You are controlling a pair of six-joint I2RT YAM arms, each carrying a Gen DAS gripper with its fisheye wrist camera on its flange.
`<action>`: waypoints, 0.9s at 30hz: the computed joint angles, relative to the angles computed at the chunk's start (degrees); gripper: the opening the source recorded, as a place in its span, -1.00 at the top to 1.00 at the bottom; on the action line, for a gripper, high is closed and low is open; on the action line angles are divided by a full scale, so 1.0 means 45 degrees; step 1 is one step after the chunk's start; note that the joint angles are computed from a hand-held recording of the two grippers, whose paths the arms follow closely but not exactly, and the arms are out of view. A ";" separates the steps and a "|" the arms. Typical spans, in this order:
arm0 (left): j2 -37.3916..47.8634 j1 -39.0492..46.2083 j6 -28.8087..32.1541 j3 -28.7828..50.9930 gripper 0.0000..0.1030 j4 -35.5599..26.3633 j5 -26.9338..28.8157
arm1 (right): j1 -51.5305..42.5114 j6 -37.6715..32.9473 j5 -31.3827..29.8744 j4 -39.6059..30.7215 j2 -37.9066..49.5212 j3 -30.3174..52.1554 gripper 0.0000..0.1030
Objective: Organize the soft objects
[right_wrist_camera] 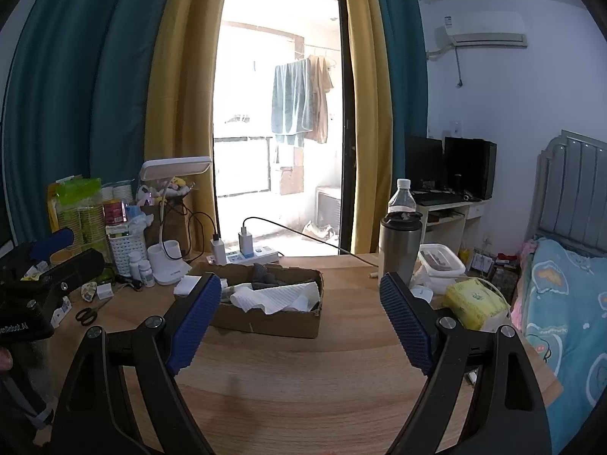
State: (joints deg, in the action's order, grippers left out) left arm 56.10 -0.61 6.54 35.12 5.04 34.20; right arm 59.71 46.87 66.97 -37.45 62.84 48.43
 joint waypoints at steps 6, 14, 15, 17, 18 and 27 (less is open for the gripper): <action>-0.0014 0.0014 -0.0151 -0.0036 -0.98 0.0065 -0.0028 | 0.0040 0.0051 -0.0050 -0.0069 0.0086 0.0046 -0.71; -0.0084 0.0074 -0.0293 -0.0100 -0.99 0.0125 -0.0067 | 0.0079 0.0185 -0.0006 -0.0176 0.0170 0.0118 -0.71; -0.0057 0.0091 -0.0304 -0.0066 -0.99 0.0102 -0.0057 | 0.0059 0.0128 -0.0030 -0.0117 0.0145 0.0096 -0.71; -0.0059 0.0093 -0.0291 -0.0061 -0.98 0.0081 -0.0065 | 0.0056 0.0125 -0.0028 -0.0110 0.0151 0.0093 -0.71; -0.0053 0.0097 -0.0275 -0.0052 -0.98 0.0062 -0.0048 | 0.0049 0.0081 -0.0042 -0.0082 0.0122 0.0075 -0.71; -0.0110 0.0144 -0.0199 -0.0018 -0.99 -0.0073 0.0086 | 0.0065 0.0146 -0.0023 -0.0145 0.0158 0.0108 -0.71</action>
